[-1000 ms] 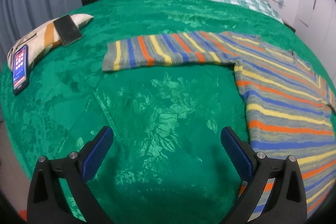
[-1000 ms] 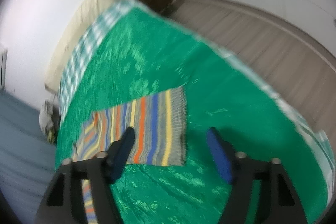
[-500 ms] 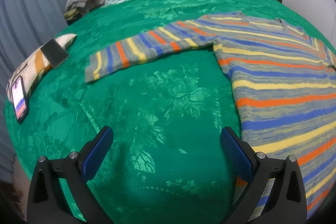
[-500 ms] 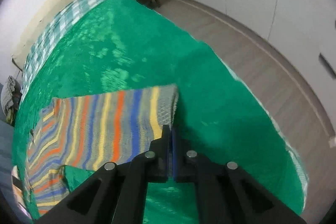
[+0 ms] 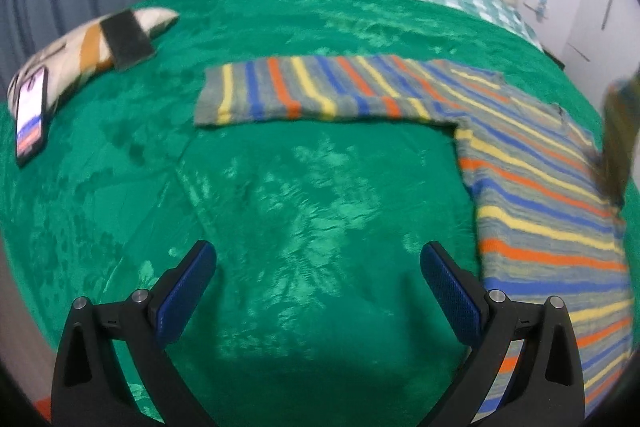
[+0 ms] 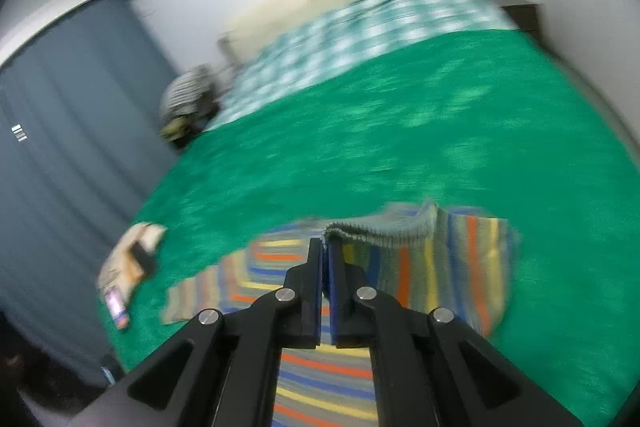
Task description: Fold small clothes
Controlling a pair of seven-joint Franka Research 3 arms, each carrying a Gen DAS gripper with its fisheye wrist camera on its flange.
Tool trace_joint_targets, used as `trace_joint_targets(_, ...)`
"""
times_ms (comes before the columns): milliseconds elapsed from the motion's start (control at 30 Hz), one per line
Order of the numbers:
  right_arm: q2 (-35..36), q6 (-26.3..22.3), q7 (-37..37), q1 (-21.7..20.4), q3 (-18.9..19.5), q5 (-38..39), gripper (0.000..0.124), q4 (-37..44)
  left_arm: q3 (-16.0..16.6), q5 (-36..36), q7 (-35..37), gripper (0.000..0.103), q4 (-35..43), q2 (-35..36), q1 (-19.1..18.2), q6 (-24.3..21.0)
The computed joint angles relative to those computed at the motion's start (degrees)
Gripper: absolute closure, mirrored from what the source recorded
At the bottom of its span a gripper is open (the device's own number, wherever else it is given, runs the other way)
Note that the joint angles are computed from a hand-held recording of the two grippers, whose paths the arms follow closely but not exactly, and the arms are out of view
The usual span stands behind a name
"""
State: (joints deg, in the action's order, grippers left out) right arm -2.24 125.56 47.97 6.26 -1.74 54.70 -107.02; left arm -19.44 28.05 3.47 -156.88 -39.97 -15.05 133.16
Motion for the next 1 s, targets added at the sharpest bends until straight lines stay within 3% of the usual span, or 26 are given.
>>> trace_joint_targets(67,2.5,-3.0,2.6,0.5,0.6,1.0,0.061,1.1,0.7,-1.1,0.0,0.001,-0.7,-0.7,-0.5,-0.1)
trace_joint_targets(200,0.8,-0.8,0.3,-0.1,0.0,3.9,0.06,-4.0,1.5,-2.1,-0.5,0.001,-2.8,-3.7,-0.5,1.8)
trace_joint_targets(267,1.6,-3.3,0.6,-1.2,-0.8,-0.1,0.06,-4.1,1.4,-2.0,-0.4,0.001,-3.0,-4.0,0.0,2.4)
trace_joint_targets(400,1.9,-3.1,3.1,-3.2,-1.6,-14.2,0.06,-8.5,2.2,-2.9,0.3,0.001,-3.0,-2.5,0.7,4.2)
trace_joint_targets(500,0.1,3.7,3.8,-4.6,-2.2,-21.3,0.06,-15.1,2.1,-3.7,0.9,0.001,-2.7,-1.7,0.6,4.6)
trace_joint_targets(533,-1.6,7.3,2.7,-5.2,-2.7,-21.6,0.06,-18.1,1.8,-3.6,1.2,0.001,-2.5,-1.7,0.7,4.4)
trace_joint_targets(600,-5.3,9.3,-2.3,-6.2,-4.3,-17.9,0.06,-22.7,1.1,-2.9,1.9,0.001,-2.0,-1.8,0.7,3.7)
trace_joint_targets(733,-11.2,-0.7,-11.6,-8.2,-8.0,-13.8,0.06,-27.4,1.0,-2.9,2.9,0.001,-1.0,-0.2,0.4,3.0)
trace_joint_targets(1000,-17.8,-14.2,-5.5,-14.5,-10.0,-20.5,0.06,-34.1,0.4,-4.1,1.9,0.001,0.1,1.6,-0.7,0.6)
